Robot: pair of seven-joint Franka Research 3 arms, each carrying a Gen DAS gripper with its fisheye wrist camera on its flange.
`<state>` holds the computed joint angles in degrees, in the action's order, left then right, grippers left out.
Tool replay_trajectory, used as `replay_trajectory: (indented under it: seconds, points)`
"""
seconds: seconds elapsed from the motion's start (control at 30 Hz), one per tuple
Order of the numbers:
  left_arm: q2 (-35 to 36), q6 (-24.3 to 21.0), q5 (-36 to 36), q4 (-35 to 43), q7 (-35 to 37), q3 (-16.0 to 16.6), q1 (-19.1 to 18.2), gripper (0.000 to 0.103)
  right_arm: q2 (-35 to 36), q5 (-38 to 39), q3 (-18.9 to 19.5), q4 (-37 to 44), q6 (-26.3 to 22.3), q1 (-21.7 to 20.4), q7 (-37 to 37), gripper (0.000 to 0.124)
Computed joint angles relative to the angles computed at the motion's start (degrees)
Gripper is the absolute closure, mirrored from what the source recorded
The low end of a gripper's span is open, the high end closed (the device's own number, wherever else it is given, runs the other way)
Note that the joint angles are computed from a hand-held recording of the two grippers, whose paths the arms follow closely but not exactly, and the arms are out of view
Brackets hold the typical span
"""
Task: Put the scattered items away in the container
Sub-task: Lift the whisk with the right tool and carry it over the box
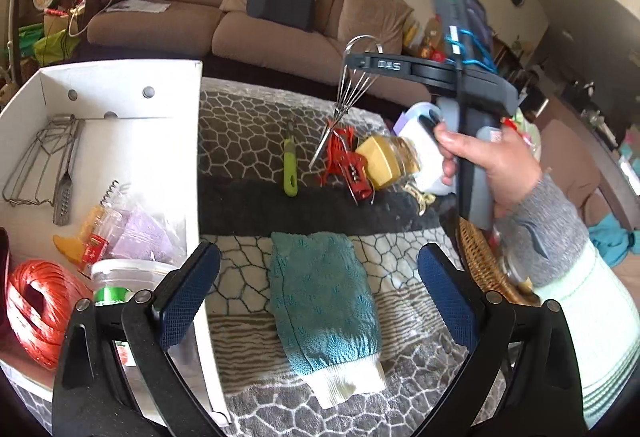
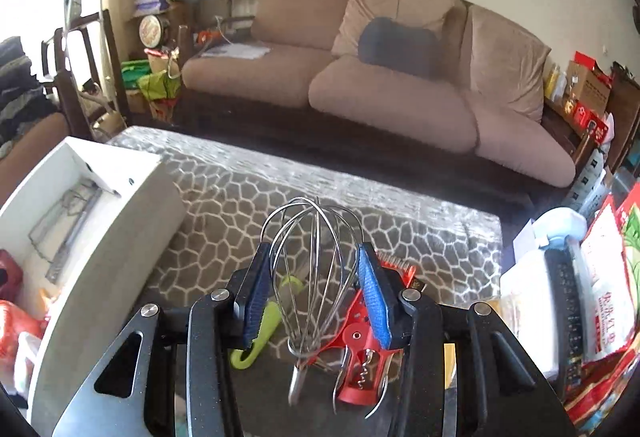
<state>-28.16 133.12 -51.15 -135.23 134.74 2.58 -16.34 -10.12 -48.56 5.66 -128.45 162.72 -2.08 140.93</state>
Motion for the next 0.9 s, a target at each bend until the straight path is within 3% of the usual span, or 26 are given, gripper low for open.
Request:
replay_trajectory:
  seconds: [0.17,0.33,0.5,0.6,0.8,0.9]
  points:
    - [1.18,1.77,-2.45,2.18,1.23,2.70,2.28,0.003,-5.48,-0.39,3.75,2.45,0.66,1.07,-0.51,0.080]
    - [6.02,1.17,-3.01,6.65,0.38,4.99,6.75,0.003,-2.54,12.65,4.21,9.67,0.41,6.76,-11.19,0.080]
    - [13.25,-4.67,-4.29,12.67,-4.06,7.48,13.65,0.003,5.34,20.83,4.59,17.59,0.94,11.80,-16.55,0.080]
    - [15.70,-3.88,-5.71,14.40,-5.11,7.67,17.50,0.003,11.37,24.87,3.60,22.13,1.02,15.40,-18.52,0.080]
    - [18.35,-3.00,-4.15,16.57,-6.35,4.94,23.17,0.003,23.37,25.66,0.58,31.14,-0.56,21.83,-16.40,0.081]
    - [19.25,-4.17,-3.84,17.26,-6.19,3.75,24.57,0.003,27.41,27.15,-1.34,33.65,-0.35,24.42,-15.93,0.094]
